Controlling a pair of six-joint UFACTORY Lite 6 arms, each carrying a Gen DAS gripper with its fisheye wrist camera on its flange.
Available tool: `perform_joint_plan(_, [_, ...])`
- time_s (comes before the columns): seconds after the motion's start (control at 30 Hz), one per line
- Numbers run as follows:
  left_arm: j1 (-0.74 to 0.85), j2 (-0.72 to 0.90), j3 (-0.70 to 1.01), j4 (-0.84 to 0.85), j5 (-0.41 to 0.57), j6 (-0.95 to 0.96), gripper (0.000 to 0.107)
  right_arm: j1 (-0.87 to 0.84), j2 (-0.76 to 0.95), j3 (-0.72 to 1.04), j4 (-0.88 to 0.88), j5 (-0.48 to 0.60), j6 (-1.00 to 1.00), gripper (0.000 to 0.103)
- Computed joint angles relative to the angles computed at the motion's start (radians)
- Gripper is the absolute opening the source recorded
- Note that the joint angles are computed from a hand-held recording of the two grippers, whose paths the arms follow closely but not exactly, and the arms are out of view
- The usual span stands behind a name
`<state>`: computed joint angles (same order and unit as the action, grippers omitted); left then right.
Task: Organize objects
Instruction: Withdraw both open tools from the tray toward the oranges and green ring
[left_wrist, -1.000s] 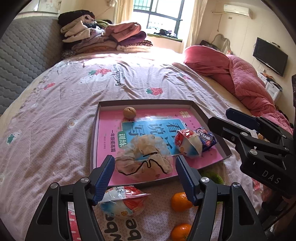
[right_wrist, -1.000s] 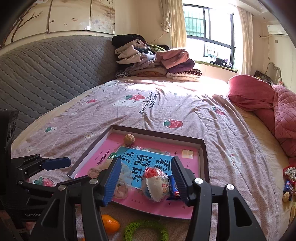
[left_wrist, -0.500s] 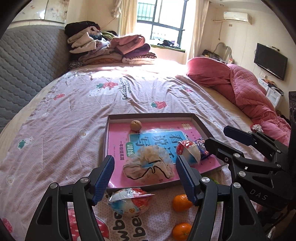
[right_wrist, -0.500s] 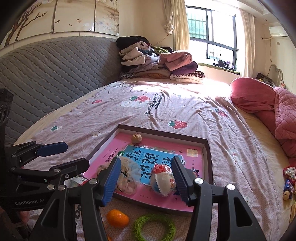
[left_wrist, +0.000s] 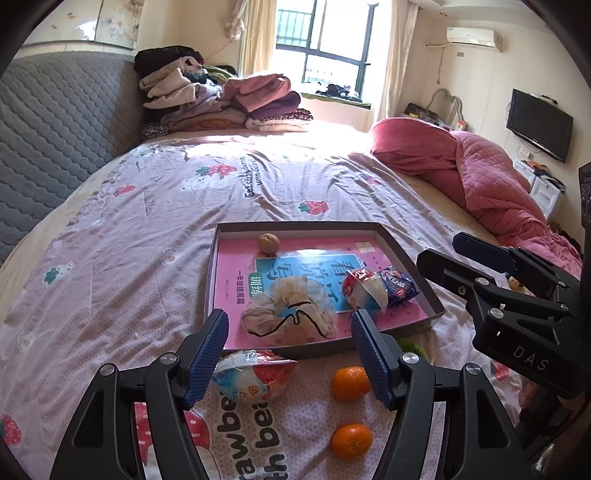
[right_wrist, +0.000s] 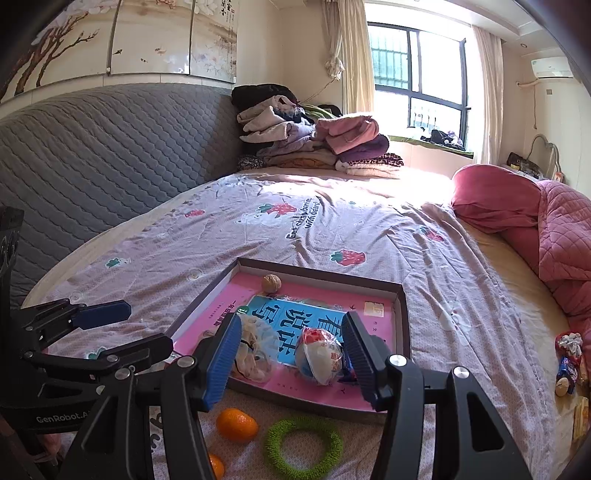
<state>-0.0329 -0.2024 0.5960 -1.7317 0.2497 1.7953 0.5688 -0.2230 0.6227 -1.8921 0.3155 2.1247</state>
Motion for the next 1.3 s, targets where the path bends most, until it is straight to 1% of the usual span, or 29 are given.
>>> perform_joint_plan(0.33, [0.004, -0.093, -0.079, 0.075, -0.006, -0.096, 0.07, 0.036, -0.114, -0.061, 0.1, 0.011, -0.096, 0.056])
perform_joint_plan(0.57, [-0.041, -0.153, -0.126, 0.134, -0.044, -0.171, 0.07, 0.053, -0.175, -0.108, 0.175, 0.024, -0.167, 0.057])
perform_joint_plan(0.73, [-0.08, -0.223, -0.167, 0.275, -0.07, -0.327, 0.07, 0.061, -0.22, -0.138, 0.209, 0.027, -0.195, 0.057])
perform_joint_plan(0.8, [-0.09, -0.248, -0.177, 0.363, -0.074, -0.42, 0.07, 0.062, -0.241, -0.15, 0.229, 0.026, -0.214, 0.057])
perform_joint_plan(0.97, [-0.126, -0.292, -0.2, 0.523, -0.102, -0.597, 0.07, 0.066, -0.294, -0.181, 0.272, 0.026, -0.257, 0.057])
perform_joint_plan(1.07, [-0.155, -0.324, -0.218, 0.69, -0.116, -0.774, 0.07, 0.065, -0.323, -0.201, 0.301, 0.026, -0.284, 0.057])
perform_joint_plan(1.17, [-0.17, -0.343, -0.231, 0.805, -0.122, -0.891, 0.07, 0.063, -0.349, -0.217, 0.337, 0.025, -0.32, 0.057])
perform_joint_plan(1.3, [-0.206, -0.363, -0.253, 0.998, -0.134, -1.1, 0.07, 0.072, -0.377, -0.236, 0.375, 0.031, -0.355, 0.057])
